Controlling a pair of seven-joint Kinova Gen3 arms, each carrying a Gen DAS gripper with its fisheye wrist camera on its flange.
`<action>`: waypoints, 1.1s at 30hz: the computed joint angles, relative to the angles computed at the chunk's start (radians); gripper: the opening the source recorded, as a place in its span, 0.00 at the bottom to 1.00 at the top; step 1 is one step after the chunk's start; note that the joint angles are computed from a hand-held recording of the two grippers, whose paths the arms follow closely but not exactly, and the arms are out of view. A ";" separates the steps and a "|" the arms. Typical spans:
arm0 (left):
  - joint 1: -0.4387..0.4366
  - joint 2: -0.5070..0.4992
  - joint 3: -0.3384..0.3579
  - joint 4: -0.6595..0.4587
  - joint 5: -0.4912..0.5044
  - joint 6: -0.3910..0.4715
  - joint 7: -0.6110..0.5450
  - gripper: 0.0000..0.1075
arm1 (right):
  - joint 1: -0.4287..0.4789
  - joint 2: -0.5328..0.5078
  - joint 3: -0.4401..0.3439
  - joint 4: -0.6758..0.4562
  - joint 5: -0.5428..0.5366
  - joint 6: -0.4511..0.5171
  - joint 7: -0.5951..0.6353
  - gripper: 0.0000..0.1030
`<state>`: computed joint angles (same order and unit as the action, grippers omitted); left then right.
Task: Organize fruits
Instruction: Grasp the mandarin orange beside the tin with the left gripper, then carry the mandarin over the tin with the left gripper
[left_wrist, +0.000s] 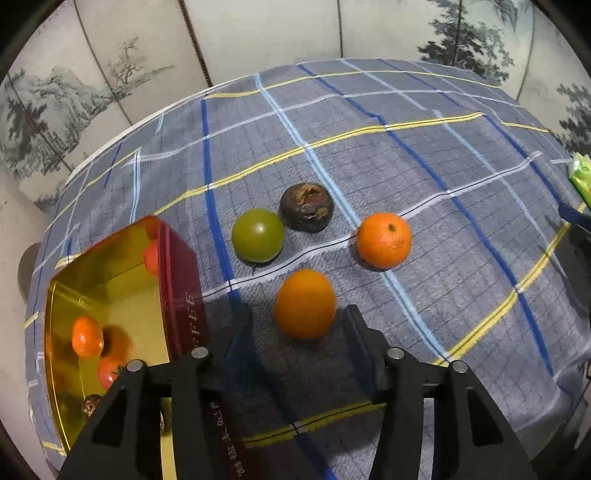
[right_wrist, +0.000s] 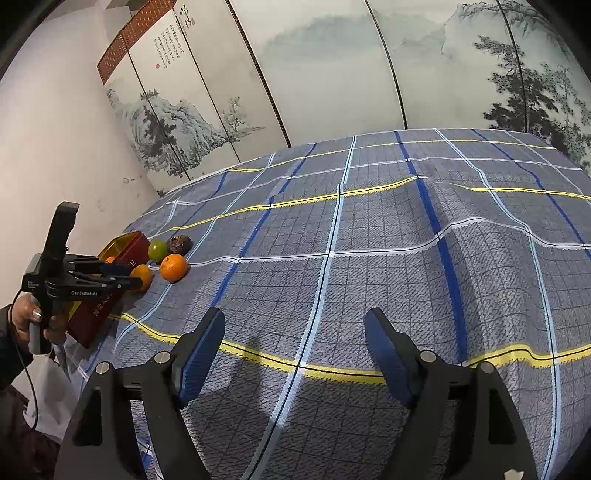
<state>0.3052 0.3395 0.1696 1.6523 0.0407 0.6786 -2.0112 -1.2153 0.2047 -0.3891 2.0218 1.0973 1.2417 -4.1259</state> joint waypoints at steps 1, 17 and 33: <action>-0.005 0.008 0.003 -0.011 0.008 0.016 -0.004 0.48 | 0.000 0.000 0.000 0.001 0.001 0.000 -0.001 0.73; -0.063 0.037 0.044 -0.043 0.137 0.072 -0.067 0.30 | 0.010 -0.003 0.003 0.000 -0.003 -0.025 0.010 0.74; -0.140 -0.279 0.001 0.320 0.506 -0.019 -0.272 0.30 | 0.067 0.001 0.031 -0.048 -0.140 -0.064 0.072 0.74</action>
